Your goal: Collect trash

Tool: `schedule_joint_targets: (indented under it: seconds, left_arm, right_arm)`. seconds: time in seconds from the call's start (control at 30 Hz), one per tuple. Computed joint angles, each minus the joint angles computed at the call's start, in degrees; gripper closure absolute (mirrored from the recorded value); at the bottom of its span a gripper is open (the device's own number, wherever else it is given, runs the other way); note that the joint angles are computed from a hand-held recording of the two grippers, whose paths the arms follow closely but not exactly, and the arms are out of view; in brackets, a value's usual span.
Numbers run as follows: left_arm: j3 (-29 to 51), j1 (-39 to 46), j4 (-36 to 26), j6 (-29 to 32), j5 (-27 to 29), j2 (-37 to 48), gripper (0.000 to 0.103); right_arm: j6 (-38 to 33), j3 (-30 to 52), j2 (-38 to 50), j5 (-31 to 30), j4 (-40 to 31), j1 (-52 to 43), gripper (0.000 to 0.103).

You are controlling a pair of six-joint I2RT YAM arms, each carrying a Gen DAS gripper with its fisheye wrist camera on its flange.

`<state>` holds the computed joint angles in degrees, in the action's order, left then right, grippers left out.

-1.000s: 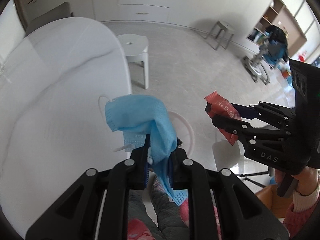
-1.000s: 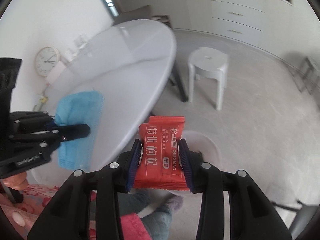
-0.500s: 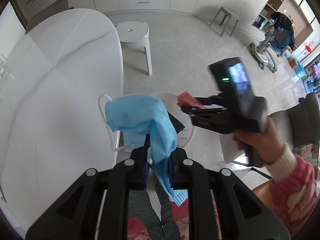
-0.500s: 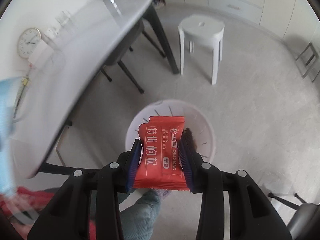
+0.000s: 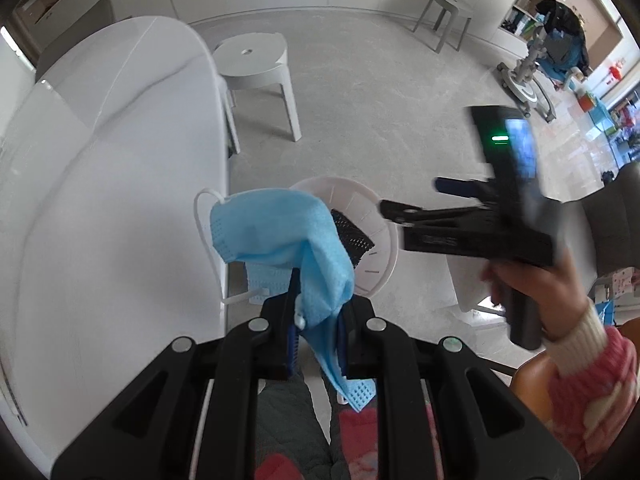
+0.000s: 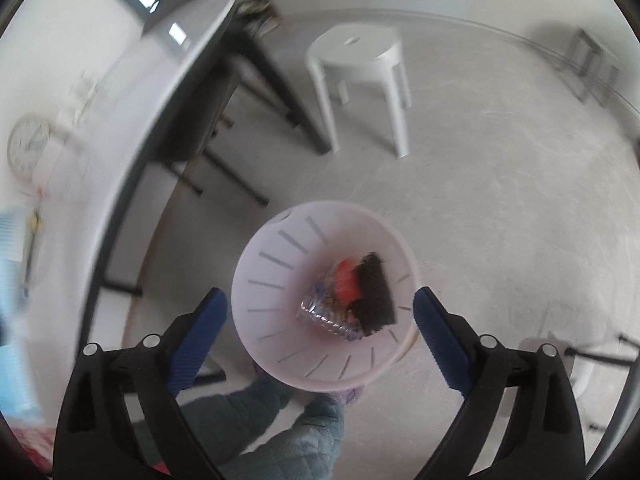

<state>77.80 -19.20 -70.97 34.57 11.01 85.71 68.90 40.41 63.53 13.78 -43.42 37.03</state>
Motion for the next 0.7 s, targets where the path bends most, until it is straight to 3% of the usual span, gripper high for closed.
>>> schedule_joint_targets:
  seconds: [0.13, 0.27, 0.33, 0.4, 0.47, 0.53, 0.7]
  left_arm:
    - [-3.33, -6.44, 6.74, -3.32, -1.27, 2.28, 0.088]
    - [-7.79, -12.24, 17.05, -7.35, -3.08, 7.27, 0.088]
    - [-9.95, -14.32, 22.15, -8.70, -3.94, 10.67, 0.081]
    - [-11.77, -16.28, 26.73, -9.87, -6.10, 14.14, 0.050]
    - [-14.19, -17.66, 31.06, -10.37, -7.76, 16.15, 0.038]
    - [-15.70, -19.26, 33.95, -10.45, -9.80, 19.50, 0.033]
    - [-15.00, -20.34, 32.21, -11.77, -11.18, 23.29, 0.031]
  right_arm:
    - [13.48, 2.84, -8.63, 7.19, -15.68, 8.92, 0.004]
    - [26.44, 4.70, -10.19, 10.89, -25.16, 18.80, 0.004]
    - [32.49, 4.65, -9.80, 11.41, -28.00, 23.29, 0.004]
    - [35.40, 3.74, -9.46, 10.94, -28.25, 25.46, 0.004]
    - [36.66, 1.96, -9.11, 10.08, -27.09, 26.94, 0.004]
    - [37.11, -0.17, -9.32, 9.09, -25.17, 27.22, 0.004]
    - [40.44, -1.51, -10.10, 9.36, -25.00, 29.06, 0.004]
